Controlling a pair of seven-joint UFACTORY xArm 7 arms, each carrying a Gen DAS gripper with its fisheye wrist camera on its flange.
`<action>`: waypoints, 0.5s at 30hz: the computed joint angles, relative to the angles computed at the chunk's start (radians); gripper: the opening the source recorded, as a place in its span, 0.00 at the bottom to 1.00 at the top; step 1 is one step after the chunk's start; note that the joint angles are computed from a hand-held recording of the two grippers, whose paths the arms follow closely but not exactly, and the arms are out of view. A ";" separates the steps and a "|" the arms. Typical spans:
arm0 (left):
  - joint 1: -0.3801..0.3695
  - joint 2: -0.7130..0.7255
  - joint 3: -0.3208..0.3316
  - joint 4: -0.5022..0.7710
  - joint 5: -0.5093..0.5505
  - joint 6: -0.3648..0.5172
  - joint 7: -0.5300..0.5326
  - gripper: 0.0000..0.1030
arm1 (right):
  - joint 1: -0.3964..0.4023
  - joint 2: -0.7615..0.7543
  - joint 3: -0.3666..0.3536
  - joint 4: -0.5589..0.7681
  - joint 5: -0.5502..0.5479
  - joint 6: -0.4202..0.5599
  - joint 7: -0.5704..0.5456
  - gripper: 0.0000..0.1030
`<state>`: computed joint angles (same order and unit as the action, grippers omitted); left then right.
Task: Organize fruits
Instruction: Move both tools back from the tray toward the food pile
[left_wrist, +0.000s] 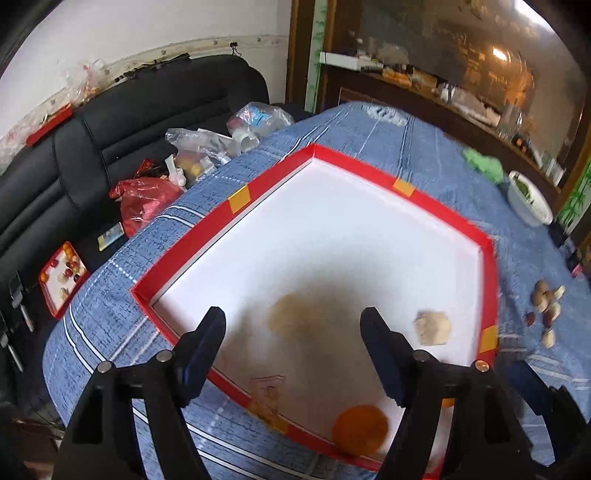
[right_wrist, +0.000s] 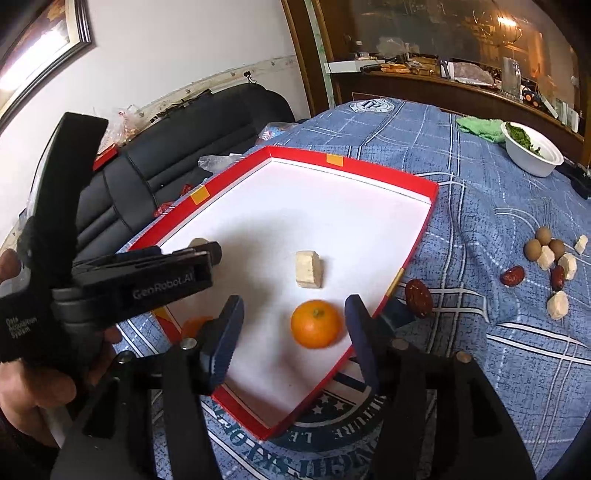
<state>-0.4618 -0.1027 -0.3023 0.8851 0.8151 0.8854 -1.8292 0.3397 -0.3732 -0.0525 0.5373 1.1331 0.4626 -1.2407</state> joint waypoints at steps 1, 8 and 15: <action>-0.003 0.002 -0.007 0.007 0.020 0.002 -0.023 0.73 | -0.006 -0.013 -0.007 -0.006 -0.003 0.005 -0.002 0.57; -0.082 0.144 -0.014 0.161 0.155 -0.032 0.049 0.73 | -0.107 -0.066 -0.126 -0.017 0.004 0.033 -0.060 0.57; -0.188 0.099 -0.015 0.108 0.402 0.268 -0.106 0.73 | -0.292 0.172 -0.284 0.157 0.034 0.297 -0.045 0.59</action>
